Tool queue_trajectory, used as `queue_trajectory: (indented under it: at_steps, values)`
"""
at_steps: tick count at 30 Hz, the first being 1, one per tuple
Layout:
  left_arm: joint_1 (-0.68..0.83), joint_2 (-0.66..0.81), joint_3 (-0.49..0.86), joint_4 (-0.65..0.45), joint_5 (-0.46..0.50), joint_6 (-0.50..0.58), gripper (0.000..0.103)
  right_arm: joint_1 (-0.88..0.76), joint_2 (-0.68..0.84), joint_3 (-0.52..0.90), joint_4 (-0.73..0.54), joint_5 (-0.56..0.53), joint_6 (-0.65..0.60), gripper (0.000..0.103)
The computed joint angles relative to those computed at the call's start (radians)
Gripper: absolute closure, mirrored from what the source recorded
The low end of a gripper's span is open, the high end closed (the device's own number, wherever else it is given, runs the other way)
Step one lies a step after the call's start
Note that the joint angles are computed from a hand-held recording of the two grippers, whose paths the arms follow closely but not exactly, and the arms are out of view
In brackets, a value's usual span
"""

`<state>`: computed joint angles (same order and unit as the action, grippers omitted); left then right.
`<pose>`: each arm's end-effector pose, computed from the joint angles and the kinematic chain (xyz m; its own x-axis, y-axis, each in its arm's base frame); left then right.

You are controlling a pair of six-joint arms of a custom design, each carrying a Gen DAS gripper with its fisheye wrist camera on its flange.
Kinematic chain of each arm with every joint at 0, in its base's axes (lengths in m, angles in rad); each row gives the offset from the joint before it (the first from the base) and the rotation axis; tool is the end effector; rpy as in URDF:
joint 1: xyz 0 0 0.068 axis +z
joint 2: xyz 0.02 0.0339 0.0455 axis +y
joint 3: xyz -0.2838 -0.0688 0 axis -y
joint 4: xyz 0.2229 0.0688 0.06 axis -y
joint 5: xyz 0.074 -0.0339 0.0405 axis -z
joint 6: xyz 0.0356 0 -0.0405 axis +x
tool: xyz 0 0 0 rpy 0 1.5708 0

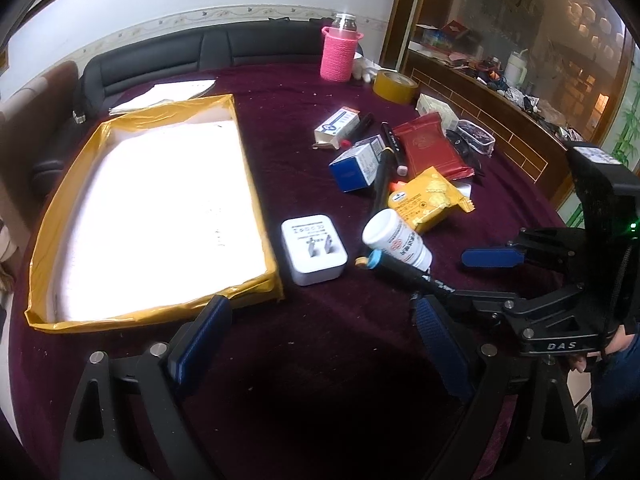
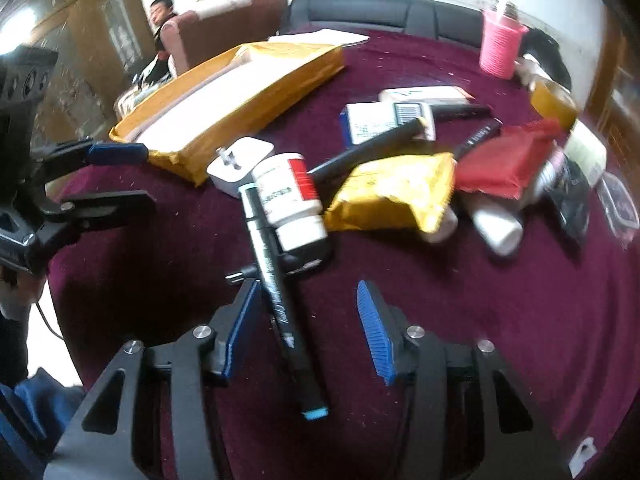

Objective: Organize objects
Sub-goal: 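Grasp the black marker with the right tool, then grasp the white pill bottle with the left tool while the right tool holds the marker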

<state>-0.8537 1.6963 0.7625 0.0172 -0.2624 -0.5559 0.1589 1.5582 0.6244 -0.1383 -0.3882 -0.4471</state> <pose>0.2056 -0.2218 0.1656 -0.7724 0.1103 -0.6255 0.2550 0.9558 -0.1463 0.2431 0.0526 0.1599 -0.6413 -0.5081 -0.5750 -0.6682 0.7382 0.0930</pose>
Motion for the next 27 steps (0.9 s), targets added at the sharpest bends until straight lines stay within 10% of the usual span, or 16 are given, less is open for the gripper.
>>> queue_trajectory:
  at_steps: [5, 7, 10, 27]
  values:
    - [0.015, 0.008, -0.014, 0.033, 0.033, 0.0, 0.012, 0.031, 0.015, 0.005, -0.009, 0.009, -0.021, 0.057]
    - [0.013, 0.014, -0.011, 0.039, 0.036, -0.001, 0.012, 0.049, 0.072, 0.015, 0.009, 0.022, -0.007, 0.085]
    - [0.003, 0.017, 0.001, 0.032, 0.038, -0.016, 0.012, 0.054, 0.073, -0.006, 0.035, 0.037, -0.006, 0.09]
    - [-0.072, 0.276, 0.413, -0.148, 0.07, -0.054, 0.024, -0.429, -0.056, -0.022, -0.098, -0.292, -0.102, 0.091]
